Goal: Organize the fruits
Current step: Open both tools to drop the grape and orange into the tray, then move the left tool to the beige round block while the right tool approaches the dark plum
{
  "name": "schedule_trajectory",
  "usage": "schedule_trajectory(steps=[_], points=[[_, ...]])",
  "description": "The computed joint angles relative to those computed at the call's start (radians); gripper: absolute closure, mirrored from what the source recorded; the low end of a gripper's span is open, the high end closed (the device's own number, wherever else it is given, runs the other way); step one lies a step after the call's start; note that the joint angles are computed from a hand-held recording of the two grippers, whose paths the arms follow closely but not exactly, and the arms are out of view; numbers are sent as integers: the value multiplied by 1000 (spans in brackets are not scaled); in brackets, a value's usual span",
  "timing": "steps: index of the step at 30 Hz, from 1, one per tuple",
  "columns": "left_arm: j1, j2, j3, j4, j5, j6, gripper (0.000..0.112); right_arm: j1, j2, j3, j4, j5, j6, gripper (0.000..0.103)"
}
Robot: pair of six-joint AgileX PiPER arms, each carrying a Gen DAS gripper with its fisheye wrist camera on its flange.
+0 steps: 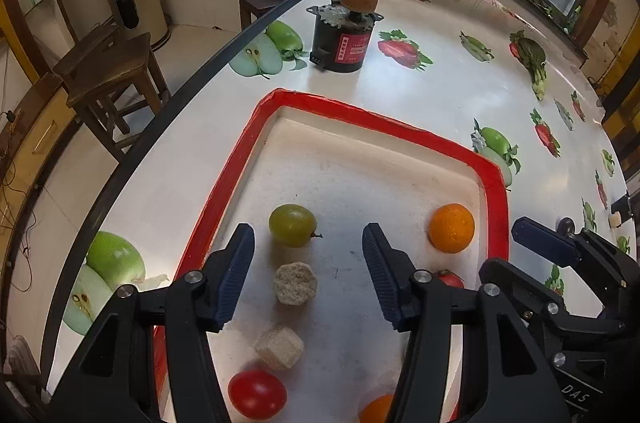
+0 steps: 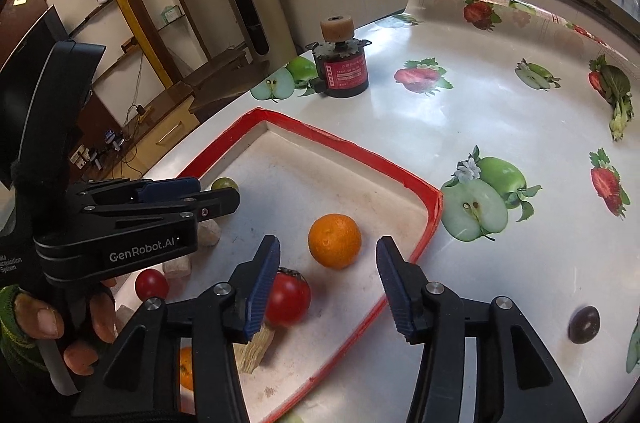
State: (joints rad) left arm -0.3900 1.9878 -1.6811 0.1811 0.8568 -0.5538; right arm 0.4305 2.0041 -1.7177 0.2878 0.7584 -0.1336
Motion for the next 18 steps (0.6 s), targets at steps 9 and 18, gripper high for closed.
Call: schedule_trajectory(steps=[9,18], points=[[-57,-85,115,28,-39,-48,57,-47,-211,254,48,-73,-50,51],[-147,-212,223,34,-66,-77,57,-138,-401,488,74,-107,-74,51]])
